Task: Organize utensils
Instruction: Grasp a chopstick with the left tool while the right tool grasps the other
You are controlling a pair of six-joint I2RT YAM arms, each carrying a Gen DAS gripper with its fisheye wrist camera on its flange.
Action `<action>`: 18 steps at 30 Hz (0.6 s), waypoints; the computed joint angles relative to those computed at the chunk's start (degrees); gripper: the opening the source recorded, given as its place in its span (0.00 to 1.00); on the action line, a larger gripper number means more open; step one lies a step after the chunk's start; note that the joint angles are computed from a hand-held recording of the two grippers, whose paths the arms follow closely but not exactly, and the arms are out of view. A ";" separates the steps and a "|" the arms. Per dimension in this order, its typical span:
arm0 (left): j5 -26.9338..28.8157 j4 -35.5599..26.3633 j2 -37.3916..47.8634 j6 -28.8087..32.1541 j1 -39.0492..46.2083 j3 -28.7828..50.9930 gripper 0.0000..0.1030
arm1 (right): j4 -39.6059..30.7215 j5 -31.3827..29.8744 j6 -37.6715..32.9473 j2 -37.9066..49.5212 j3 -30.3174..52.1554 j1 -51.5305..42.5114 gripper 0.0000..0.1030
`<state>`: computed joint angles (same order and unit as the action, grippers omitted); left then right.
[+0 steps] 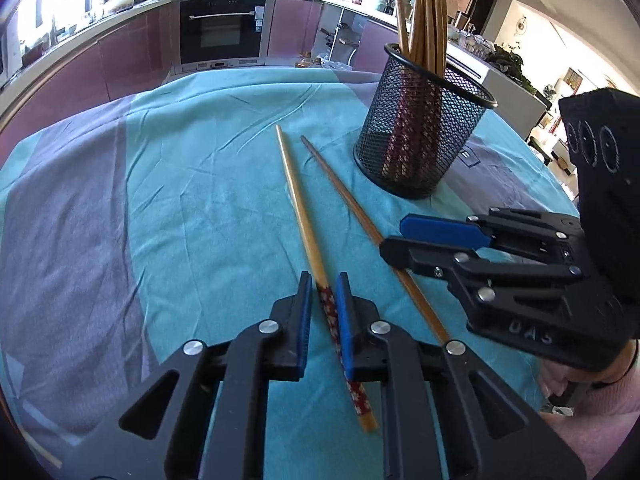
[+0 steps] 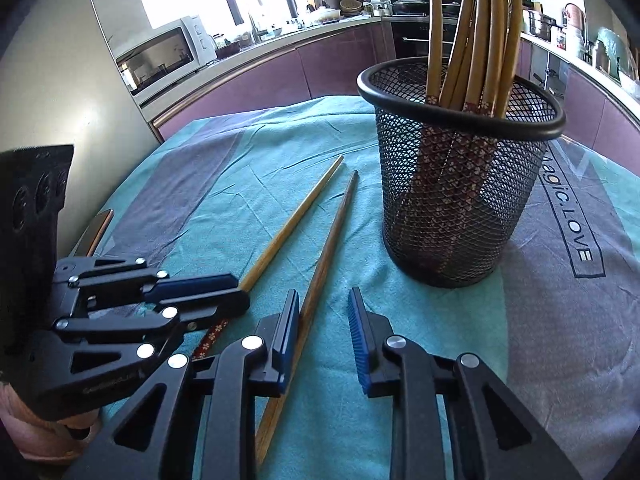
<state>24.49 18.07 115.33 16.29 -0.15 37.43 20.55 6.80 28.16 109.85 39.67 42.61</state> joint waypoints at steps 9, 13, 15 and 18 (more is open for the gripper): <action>-1.59 0.05 -0.42 -0.63 -0.69 0.55 0.16 | -2.02 0.63 -0.36 1.53 2.95 -0.01 0.21; -3.19 -0.95 1.16 -0.97 -1.50 3.71 0.16 | -2.57 0.76 -0.64 2.56 4.41 -0.62 0.21; -3.56 -1.78 2.00 -1.13 -1.98 5.46 0.16 | -2.83 0.69 -0.78 3.09 5.13 -0.97 0.21; -4.11 -2.75 3.30 -1.51 -2.77 7.71 0.16 | -3.08 0.70 -0.99 3.78 6.10 -1.35 0.21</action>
